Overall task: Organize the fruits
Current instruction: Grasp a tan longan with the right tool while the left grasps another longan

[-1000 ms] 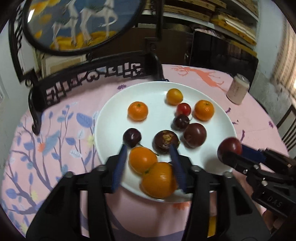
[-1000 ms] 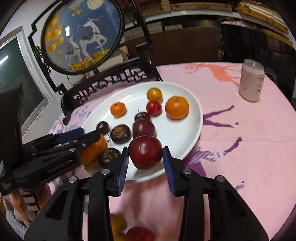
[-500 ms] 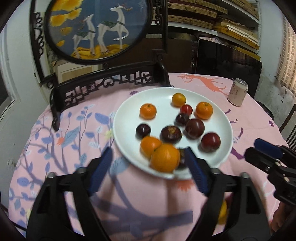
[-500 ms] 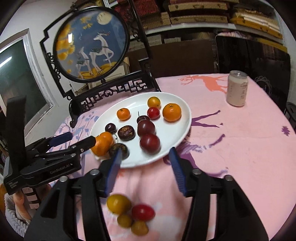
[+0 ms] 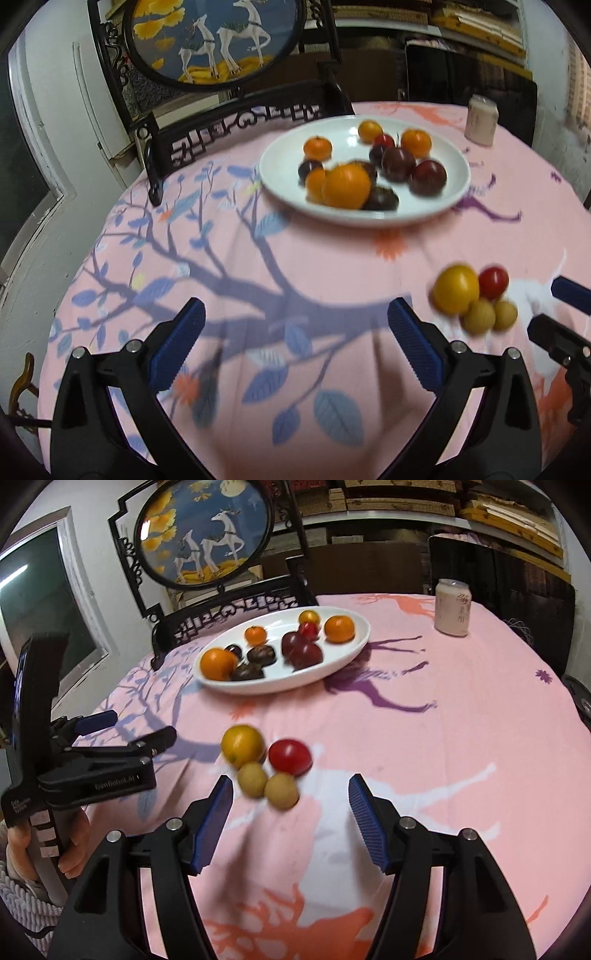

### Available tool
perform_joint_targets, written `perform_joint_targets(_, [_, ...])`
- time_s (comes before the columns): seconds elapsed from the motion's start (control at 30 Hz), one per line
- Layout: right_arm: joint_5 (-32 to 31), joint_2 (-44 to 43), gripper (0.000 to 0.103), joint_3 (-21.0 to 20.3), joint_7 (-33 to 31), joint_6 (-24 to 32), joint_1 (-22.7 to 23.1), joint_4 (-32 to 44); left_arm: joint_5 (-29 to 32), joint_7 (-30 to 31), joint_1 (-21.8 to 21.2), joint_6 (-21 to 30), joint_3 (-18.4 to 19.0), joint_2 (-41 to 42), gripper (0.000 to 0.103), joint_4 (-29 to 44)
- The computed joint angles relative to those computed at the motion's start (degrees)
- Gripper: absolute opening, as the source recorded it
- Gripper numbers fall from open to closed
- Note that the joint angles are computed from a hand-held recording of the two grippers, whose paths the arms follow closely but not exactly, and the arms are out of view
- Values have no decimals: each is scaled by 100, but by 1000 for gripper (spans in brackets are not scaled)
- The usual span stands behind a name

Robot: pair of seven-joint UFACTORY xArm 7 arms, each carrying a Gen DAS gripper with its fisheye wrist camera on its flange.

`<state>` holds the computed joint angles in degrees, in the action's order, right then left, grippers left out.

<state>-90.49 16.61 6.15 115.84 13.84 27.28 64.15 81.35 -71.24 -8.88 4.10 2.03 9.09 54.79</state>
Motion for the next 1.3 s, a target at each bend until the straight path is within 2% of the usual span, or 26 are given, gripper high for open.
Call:
perform_joint_targets(0.13, [251,99,65,-8,-287,-18,25,40,969,-797,21,80,-71,-221,101,-165])
perform_joint_targets(0.23, [409,181,65,-62,-430,-112,48,73,1150,-904,157,40,-228,-254,101,-182])
perform_joint_targets(0.37, [854,313,65,-171,-900,-231,133,134,1002,-749,214,146,-335,-247,101,-191])
perform_joint_targets(0.53, [739,304,65,-366,-745,-339,286,133,789,-609,266,29,-316,-256,101,-211])
perform_joint_targets(0.67, [714,363,49,-392,-747,-440,269,205,831,-648,240,50,-304,-261,101,-206])
perform_joint_targets(0.83, [868,426,39,-469,-893,-583,294,241,997,-789,259,41,-325,-290,101,-203])
perform_joint_targets(1.03, [1279,572,31,-660,-1185,-874,355,321,1017,-784,272,45,-353,-301,101,-212])
perform_joint_targets(1.1, [1245,578,26,-819,-1064,-967,463,323,990,-747,274,34,-357,-304,101,-219])
perform_joint_targets(1.3, [1111,538,24,-1023,-890,-983,658,308,920,-617,247,56,-357,-283,101,-222])
